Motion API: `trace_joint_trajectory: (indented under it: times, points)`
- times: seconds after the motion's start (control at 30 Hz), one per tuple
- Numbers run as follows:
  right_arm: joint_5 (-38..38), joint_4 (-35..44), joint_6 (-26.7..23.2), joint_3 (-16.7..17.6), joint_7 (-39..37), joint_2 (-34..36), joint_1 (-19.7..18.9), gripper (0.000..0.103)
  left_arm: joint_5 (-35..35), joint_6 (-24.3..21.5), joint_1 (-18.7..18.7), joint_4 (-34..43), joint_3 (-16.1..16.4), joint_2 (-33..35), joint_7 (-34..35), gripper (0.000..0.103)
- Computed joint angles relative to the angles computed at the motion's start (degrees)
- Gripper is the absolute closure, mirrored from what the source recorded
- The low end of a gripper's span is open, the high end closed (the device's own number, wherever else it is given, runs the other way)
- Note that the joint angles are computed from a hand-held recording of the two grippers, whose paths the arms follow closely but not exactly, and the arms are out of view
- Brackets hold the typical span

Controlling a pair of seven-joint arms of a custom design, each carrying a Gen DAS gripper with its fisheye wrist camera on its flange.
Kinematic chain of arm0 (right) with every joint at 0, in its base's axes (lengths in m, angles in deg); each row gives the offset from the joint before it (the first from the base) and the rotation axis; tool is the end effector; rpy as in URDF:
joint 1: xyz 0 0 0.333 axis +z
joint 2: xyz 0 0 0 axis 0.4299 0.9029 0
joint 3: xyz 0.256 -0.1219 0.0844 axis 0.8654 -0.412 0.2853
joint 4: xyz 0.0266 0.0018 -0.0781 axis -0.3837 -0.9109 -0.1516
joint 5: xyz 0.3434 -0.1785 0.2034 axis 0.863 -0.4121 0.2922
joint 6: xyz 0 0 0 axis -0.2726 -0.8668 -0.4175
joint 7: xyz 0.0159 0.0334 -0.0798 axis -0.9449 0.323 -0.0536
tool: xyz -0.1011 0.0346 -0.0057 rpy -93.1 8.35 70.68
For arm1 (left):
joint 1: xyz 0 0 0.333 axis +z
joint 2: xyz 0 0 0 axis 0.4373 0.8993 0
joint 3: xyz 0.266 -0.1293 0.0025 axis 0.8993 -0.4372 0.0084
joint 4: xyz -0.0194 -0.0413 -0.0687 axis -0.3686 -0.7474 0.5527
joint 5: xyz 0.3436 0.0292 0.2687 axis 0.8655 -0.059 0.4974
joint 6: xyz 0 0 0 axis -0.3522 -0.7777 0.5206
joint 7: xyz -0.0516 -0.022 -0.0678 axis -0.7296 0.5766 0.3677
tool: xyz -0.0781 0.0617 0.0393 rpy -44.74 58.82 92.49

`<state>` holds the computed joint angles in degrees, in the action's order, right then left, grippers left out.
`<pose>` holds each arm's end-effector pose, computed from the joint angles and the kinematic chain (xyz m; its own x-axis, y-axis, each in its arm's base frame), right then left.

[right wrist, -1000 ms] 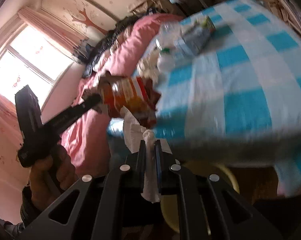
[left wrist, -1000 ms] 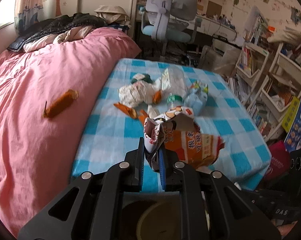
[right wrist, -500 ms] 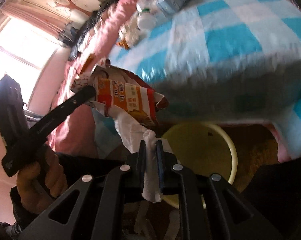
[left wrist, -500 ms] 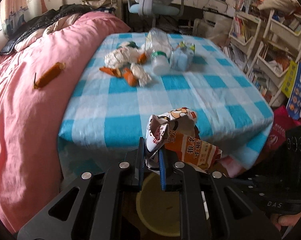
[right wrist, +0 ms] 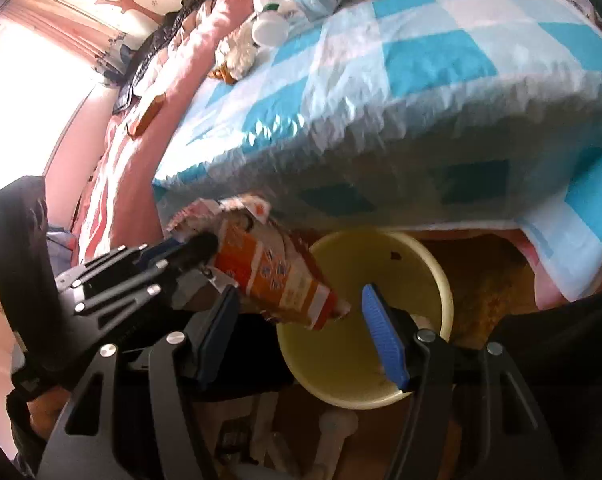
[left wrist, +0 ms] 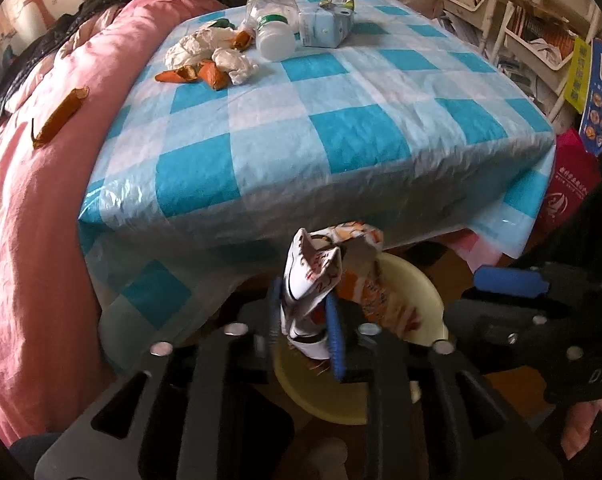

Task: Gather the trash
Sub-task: 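Carry both items over the yellow bucket and open both grippers, then move the left gripper to the orange fried snack on the bed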

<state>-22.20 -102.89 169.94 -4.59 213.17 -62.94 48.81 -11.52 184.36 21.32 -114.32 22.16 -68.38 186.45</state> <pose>0.6182 0.3266 0.4961 -0.3710 -0.7280 -0.5765 -0.7065 0.6242 -0.3335 0.7189 -0.1879 0.5334 -0.7564 -0.6492 -0.0801 -0.5549 0.7016 -0.4471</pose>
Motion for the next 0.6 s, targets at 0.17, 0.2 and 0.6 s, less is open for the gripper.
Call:
trace_joint_trajectory:
  times: [0.17, 0.2, 0.6]
  points:
    - [-3.20, 1.43, -0.71, -0.74, 1.78, 0.62, 0.72, 0.039, -0.42, 2.85, 0.15, -1.94, -0.08, -1.40, 0.40, 0.052]
    - [-3.77, 1.81, -1.00, -0.83, 2.06, 0.80, 0.83, 0.039, -0.47, 3.06, 0.14, -1.95, -0.09, -1.40, 0.43, 0.051]
    - [-11.54, 4.93, -2.94, -2.03, 5.46, 2.14, 2.21, 0.032, -3.18, 9.14, 0.76, -3.88, -0.41, -2.63, 0.74, 0.029]
